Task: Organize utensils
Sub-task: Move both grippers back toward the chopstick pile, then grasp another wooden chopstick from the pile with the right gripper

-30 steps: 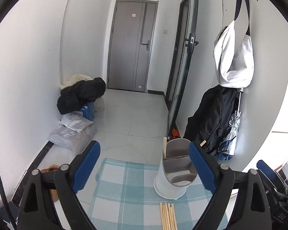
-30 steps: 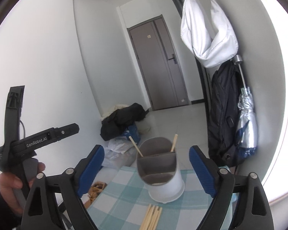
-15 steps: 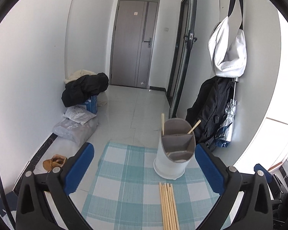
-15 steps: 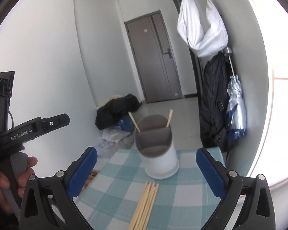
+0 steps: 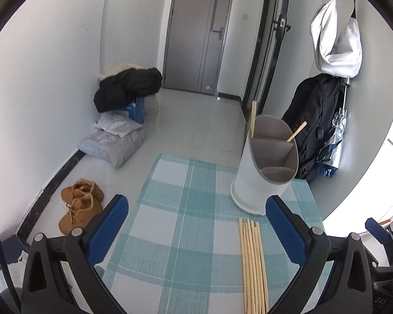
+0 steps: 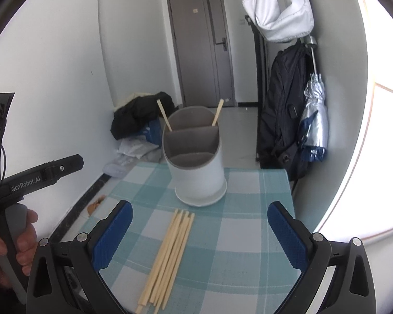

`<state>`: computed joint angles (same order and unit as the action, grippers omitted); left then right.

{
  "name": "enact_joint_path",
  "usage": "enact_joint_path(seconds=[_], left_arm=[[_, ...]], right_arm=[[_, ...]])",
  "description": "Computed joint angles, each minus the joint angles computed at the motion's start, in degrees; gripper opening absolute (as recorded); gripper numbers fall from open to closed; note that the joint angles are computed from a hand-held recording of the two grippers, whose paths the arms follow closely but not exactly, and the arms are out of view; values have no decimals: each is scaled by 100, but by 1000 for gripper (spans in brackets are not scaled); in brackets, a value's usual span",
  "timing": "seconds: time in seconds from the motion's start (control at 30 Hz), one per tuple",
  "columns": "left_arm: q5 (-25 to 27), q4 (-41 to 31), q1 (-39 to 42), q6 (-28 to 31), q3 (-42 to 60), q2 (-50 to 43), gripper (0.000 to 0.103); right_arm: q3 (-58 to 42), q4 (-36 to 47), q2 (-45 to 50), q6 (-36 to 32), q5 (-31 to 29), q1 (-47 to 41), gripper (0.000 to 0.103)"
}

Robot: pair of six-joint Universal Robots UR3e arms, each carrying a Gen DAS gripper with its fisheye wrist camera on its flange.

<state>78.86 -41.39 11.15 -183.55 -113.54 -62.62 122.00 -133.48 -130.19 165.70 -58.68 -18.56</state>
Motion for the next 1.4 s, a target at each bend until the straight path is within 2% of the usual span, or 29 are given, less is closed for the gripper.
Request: enact_joint_path(seconds=[0.07,0.17,0.23,0.43,0.53,0.6,0.63,0.7,0.87,1.23,1.4], left_arm=[[-217,-213,120,2,43,-22,102],[58,-37,-47,-42,60,-197,102],[181,-32,-111,-38,134,-383,102],[114,-305,104,-27,334,-709,102],[165,-385,216,33,405,-806,102],[98,-484,311,68,439,-846,102],[16,-586,413,102,452,-841,102],[-20,-671,504,106,492,-889,102],[-58,-826,652,116,592,-1029,102],[-184,-922,664,98,768,-1184,102],[-264,-968,758,95,798,-1190,102]], right_arm=[[-7,27,142,-24,-24,59,103],[-197,372,478,-130,10,138,103],[-370,338,829,-61,-375,452,103],[-880,282,1944,41,-1327,1204,100],[-1377,461,2769,116,-1859,1601,88],[-1647,605,3212,115,-1934,1735,68],[-1783,636,3425,127,-2010,1821,63],[-2071,630,3853,194,-2351,2063,59],[-2472,828,4409,257,-2546,2342,45],[-2876,1170,4722,245,-2952,2798,37],[-3101,1473,4823,348,-2855,2748,34]])
